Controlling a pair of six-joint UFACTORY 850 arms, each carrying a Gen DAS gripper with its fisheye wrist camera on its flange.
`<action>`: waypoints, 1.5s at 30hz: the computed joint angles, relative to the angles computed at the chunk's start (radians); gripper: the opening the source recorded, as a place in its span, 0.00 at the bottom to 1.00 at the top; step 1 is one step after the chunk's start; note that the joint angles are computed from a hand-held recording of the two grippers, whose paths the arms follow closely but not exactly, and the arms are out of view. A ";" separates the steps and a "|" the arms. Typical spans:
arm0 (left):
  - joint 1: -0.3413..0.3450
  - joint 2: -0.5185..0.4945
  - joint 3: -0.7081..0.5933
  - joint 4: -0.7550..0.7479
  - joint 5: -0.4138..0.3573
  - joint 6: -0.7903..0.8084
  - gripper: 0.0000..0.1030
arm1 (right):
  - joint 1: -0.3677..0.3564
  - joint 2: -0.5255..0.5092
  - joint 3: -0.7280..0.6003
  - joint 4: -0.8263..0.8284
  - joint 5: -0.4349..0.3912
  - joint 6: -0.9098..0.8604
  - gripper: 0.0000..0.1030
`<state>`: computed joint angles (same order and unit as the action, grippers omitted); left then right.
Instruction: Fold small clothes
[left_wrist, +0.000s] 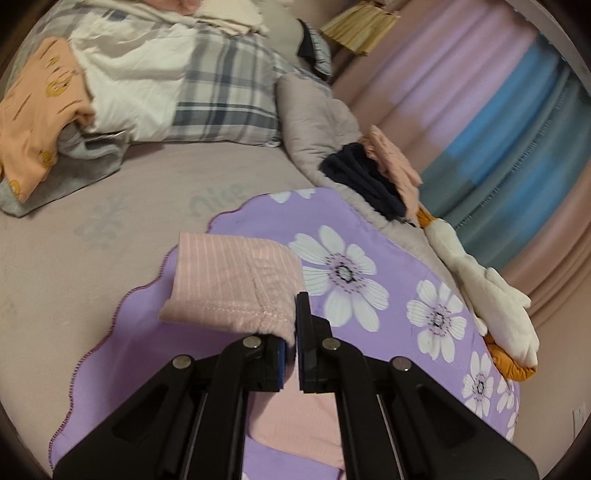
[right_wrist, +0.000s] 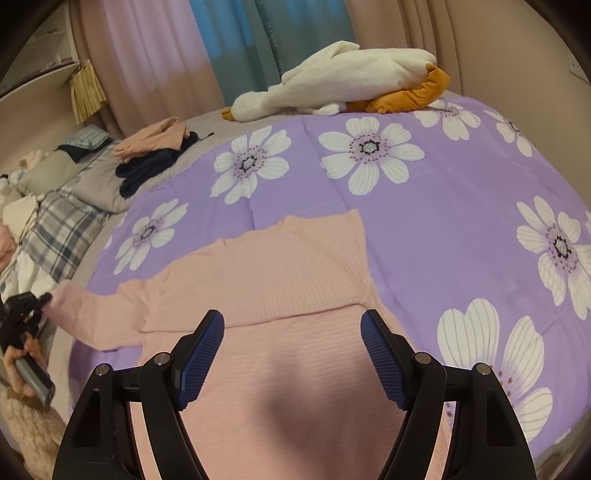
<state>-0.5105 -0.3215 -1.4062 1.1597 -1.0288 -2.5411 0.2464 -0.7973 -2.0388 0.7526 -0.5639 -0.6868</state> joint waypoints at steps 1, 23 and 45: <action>-0.001 -0.007 -0.012 0.000 0.003 0.014 0.02 | -0.001 0.002 0.002 0.003 0.001 0.000 0.74; -0.024 -0.147 -0.251 -0.003 0.113 0.237 0.01 | -0.029 0.026 0.052 0.054 0.030 -0.024 0.74; -0.039 -0.402 -0.604 -0.244 0.259 0.689 0.02 | -0.050 0.018 0.051 0.082 0.017 -0.038 0.74</action>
